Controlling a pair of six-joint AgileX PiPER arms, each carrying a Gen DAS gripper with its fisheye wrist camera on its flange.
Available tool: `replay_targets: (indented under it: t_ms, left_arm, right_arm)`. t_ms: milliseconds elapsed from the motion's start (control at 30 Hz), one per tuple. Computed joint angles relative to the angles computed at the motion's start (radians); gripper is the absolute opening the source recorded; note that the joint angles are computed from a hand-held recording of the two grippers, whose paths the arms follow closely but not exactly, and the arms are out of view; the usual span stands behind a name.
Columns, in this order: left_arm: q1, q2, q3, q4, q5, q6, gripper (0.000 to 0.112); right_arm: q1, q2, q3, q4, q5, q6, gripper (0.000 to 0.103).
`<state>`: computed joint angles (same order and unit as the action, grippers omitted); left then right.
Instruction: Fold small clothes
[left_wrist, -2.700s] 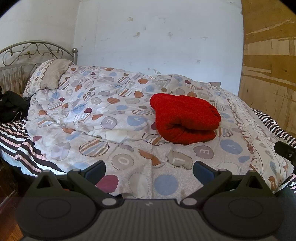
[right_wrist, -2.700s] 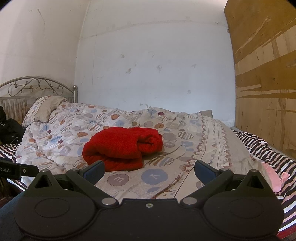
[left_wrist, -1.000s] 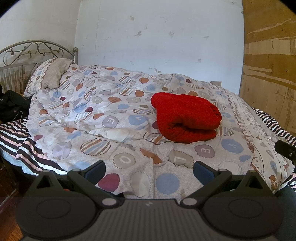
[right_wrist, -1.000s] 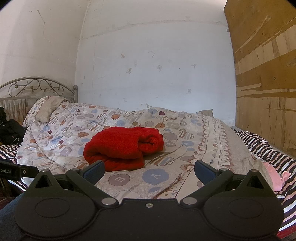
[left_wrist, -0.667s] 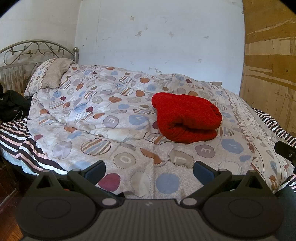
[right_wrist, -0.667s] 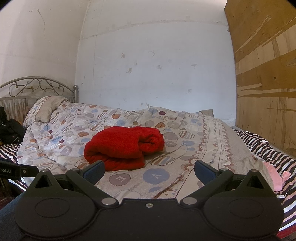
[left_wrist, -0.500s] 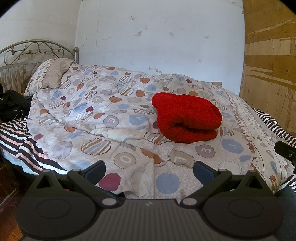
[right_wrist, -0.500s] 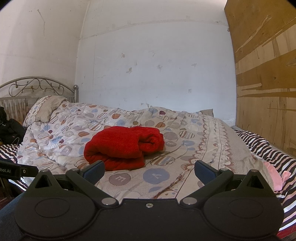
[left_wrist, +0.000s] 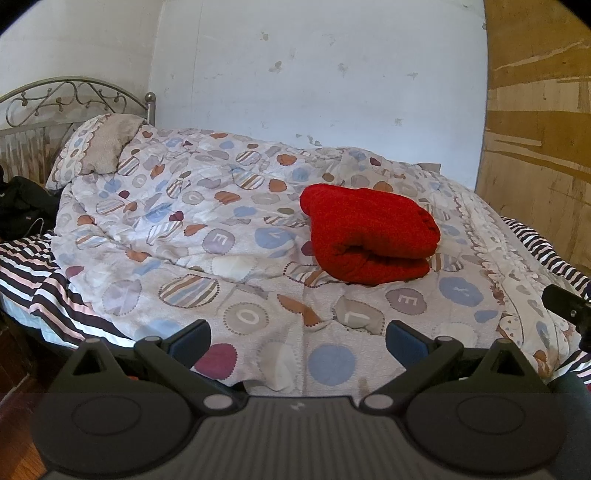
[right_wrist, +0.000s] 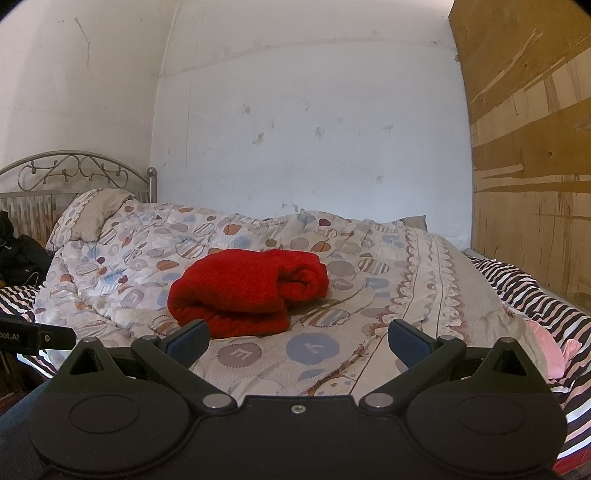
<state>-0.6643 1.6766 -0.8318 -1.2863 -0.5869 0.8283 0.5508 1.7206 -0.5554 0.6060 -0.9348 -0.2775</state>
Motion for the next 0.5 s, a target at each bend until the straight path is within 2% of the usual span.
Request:
replay_targets:
  t_ms: [100, 267, 500]
  left_arm:
    - [-0.011, -0.003, -0.003, -0.027, 0.0, 0.017, 0.103]
    - [-0.037, 0.02, -0.05, -0.165, -0.046, 0.137, 0.103]
    - [-0.038, 0.015, -0.045, -0.139, -0.042, 0.13, 0.103]
  right_arm:
    - [0.006, 0.005, 0.002, 0.006, -0.003, 0.002, 0.103]
    - [0.012, 0.01, 0.004, 0.01, -0.01, 0.004, 0.103]
    - [0.012, 0.015, 0.009, 0.005, -0.017, 0.012, 0.103]
